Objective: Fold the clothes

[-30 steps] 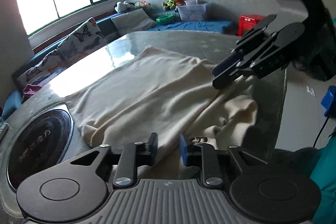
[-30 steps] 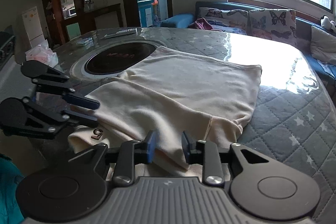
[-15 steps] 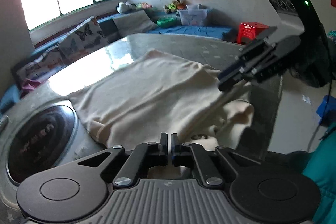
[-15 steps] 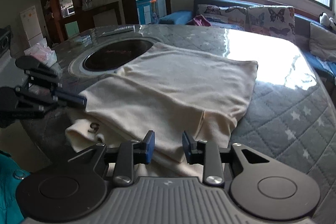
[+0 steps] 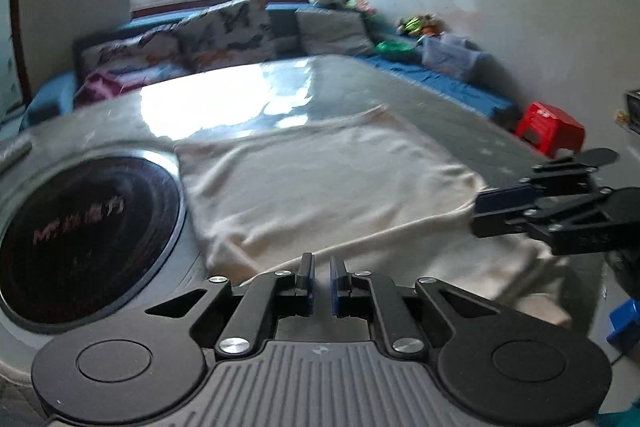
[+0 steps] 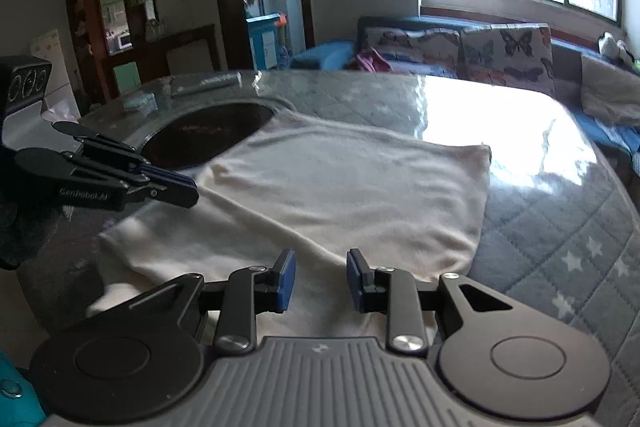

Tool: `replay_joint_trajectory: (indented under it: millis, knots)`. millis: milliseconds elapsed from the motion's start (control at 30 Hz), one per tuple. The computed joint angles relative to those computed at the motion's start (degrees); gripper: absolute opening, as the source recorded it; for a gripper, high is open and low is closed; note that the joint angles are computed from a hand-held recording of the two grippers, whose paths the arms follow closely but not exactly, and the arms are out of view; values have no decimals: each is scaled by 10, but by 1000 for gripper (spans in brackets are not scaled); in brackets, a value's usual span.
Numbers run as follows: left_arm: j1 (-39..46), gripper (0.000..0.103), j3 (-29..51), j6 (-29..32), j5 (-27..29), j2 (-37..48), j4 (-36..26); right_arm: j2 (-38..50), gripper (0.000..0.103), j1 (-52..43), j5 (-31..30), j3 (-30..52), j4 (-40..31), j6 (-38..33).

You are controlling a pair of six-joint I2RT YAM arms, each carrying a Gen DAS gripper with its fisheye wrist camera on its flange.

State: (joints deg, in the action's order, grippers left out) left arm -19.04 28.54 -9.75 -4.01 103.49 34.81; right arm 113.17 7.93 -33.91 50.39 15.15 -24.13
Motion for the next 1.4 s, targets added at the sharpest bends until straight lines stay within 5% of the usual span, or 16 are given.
replay_joint_trajectory:
  millis: [333, 533, 633, 800, 1267, 1400]
  knots:
    - [-15, 12, -29, 24, -11, -31, 2, -6, 25, -17, -14, -12, -8, -19]
    - [-91, 32, -103, 102, -53, -126, -18, -35, 26, -26, -17, -26, -50, -80]
    - [-133, 34, -126, 136, -78, -157, -41, -56, 28, -33, -16, -37, -85, -132]
    - [-192, 34, -138, 175, -119, -133, -21, -76, 31, -33, 0, -57, -96, -176]
    - [-211, 36, -151, 234, -121, -85, 53, -134, 38, -62, -4, -85, -147, -249]
    - [-222, 36, -142, 238, -123, -46, 91, -144, 49, -61, 1, -98, -153, -284]
